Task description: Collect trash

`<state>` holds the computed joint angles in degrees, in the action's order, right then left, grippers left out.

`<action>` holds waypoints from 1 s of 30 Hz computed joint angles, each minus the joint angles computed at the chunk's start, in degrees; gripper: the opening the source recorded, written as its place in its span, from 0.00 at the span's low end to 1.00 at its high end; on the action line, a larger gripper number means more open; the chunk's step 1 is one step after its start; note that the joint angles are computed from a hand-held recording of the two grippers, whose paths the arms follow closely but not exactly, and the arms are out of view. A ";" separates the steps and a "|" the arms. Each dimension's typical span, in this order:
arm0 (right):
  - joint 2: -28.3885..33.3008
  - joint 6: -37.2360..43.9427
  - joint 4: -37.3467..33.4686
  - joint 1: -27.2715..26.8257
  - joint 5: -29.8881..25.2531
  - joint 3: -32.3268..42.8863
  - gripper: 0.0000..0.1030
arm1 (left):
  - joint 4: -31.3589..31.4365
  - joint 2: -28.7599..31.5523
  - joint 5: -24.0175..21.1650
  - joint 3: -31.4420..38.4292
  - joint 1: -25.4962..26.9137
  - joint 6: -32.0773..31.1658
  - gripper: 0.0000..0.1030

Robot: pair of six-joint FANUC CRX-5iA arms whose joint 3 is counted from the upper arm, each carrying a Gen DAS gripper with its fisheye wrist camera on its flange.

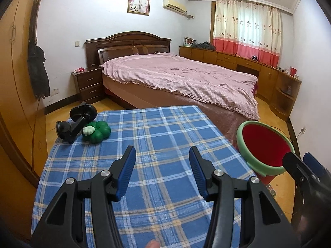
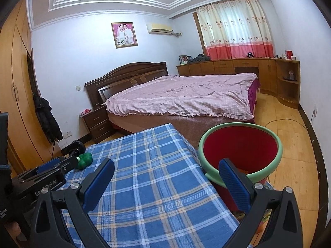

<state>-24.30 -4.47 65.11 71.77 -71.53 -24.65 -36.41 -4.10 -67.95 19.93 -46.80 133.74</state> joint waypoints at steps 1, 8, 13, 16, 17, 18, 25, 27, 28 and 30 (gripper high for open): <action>0.25 -0.11 0.02 0.21 -0.21 0.04 1.00 | -0.03 -0.16 0.02 -0.34 -0.01 0.24 0.52; 1.41 -0.33 0.15 0.46 -1.26 -0.06 1.00 | -1.11 -0.82 0.43 -2.55 0.20 3.25 0.52; 2.20 0.01 -0.78 -0.09 -0.83 -0.05 1.00 | -0.19 -0.60 0.27 -3.34 1.38 3.57 0.52; 2.43 0.33 -1.88 -0.49 -0.26 -0.01 1.00 | 0.13 -0.57 0.18 -3.73 1.84 3.87 0.52; 2.50 0.47 -2.14 -0.67 -0.04 0.01 1.00 | 0.34 -0.54 0.20 -3.84 2.09 3.88 0.52; 2.61 0.56 -2.40 -0.77 0.05 -0.01 1.00 | 0.53 -0.50 0.18 -3.93 2.28 3.91 0.52; 3.07 0.59 -2.79 -1.10 0.26 -0.15 1.00 | 1.15 -0.34 0.14 -4.34 2.82 3.88 0.52; 3.07 0.58 -2.81 -1.11 0.30 -0.15 1.00 | 0.86 -0.27 0.07 -4.27 2.62 3.98 0.52; 3.08 0.64 -2.91 -1.11 0.31 -0.13 1.00 | 0.88 -0.22 0.02 -4.19 2.62 3.94 0.52; 3.04 0.61 -3.01 -1.14 0.39 -0.24 1.00 | 0.81 -0.18 0.04 -4.17 2.58 3.93 0.52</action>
<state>-21.25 -3.87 62.10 70.62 -71.14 -24.89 -35.60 -4.28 -67.91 15.76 -44.22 137.67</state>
